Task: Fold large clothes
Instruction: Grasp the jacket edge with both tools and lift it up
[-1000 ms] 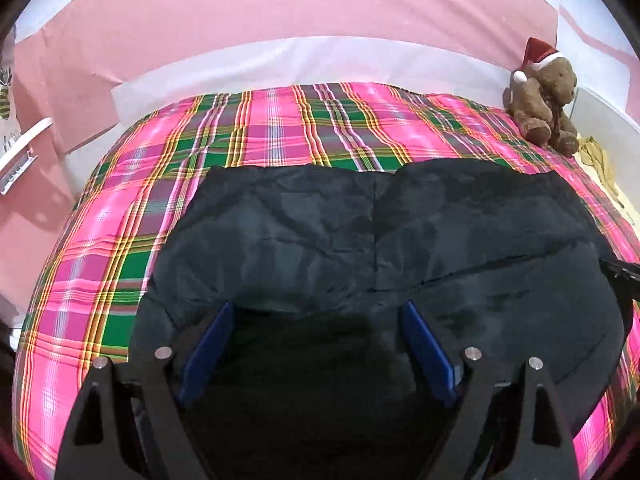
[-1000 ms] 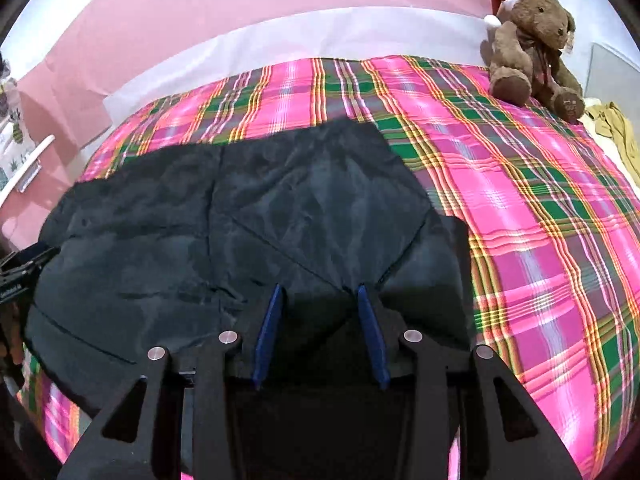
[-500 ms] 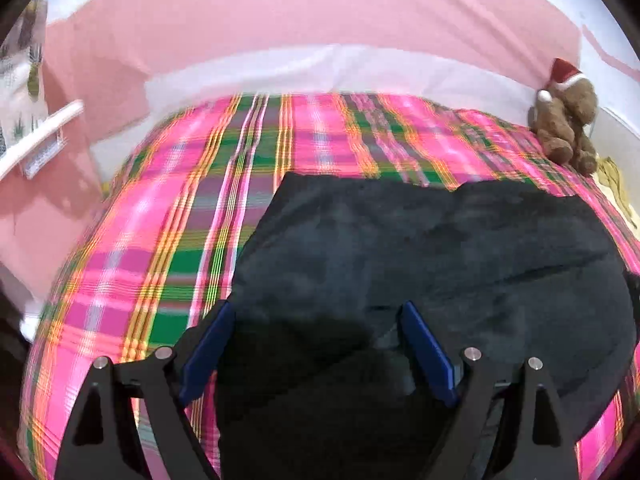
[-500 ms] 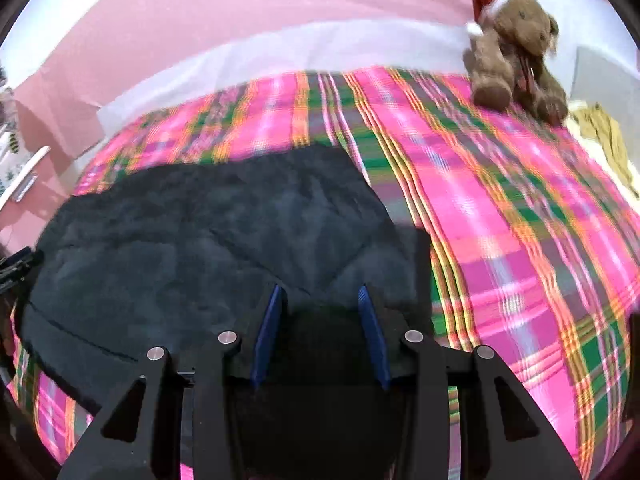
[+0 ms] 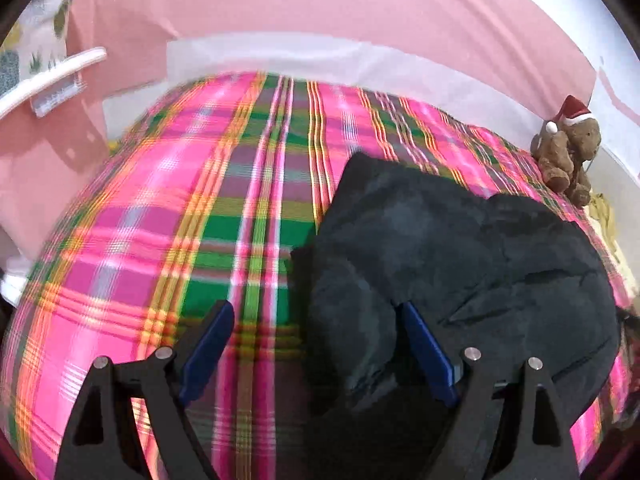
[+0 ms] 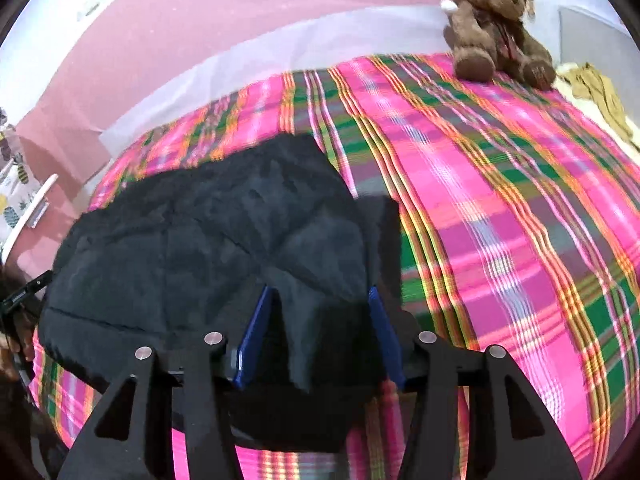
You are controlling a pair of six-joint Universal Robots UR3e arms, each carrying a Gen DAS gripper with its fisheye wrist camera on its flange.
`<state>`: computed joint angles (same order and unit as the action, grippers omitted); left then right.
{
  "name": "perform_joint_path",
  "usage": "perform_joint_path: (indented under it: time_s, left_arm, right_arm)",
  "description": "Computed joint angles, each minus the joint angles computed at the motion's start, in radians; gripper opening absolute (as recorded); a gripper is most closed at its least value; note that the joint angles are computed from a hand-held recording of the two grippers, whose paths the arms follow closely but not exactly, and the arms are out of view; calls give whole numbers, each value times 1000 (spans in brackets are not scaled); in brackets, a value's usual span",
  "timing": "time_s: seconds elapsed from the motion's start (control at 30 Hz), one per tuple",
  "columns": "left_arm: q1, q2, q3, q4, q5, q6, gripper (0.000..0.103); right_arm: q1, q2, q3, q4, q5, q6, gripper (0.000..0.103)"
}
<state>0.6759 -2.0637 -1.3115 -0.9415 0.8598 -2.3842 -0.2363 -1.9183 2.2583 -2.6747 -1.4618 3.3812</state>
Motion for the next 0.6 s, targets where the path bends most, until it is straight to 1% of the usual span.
perform_joint_path:
  time_s: [0.07, 0.1, 0.17, 0.3, 0.37, 0.43, 0.53, 0.6]
  left_arm:
    - [-8, -38, 46, -58, 0, 5, 88]
    - [-12, -57, 72, -84, 0, 9, 88]
    - [-21, -86, 121, -127, 0, 20, 89]
    - [-47, -162, 283, -253, 10, 61, 89]
    - [-59, -210, 380, -325, 9, 68, 89]
    - [-73, -250, 451, -363, 11, 67, 90]
    - [-97, -311, 531, -398, 8, 57, 91]
    - [-97, -352, 590, -455, -11, 58, 92]
  right_arm:
    - [-49, 5, 43, -23, 61, 0, 53]
    - [-67, 5, 56, -27, 82, 8, 58]
    - [-101, 20, 71, -43, 116, 18, 63]
    - [-130, 54, 55, -43, 151, 3, 63]
    - [-144, 65, 45, -36, 172, -3, 63]
    - [-158, 81, 30, -27, 194, -9, 63]
    - [-205, 120, 23, -29, 266, -30, 63]
    - [-239, 140, 33, -36, 323, -46, 66]
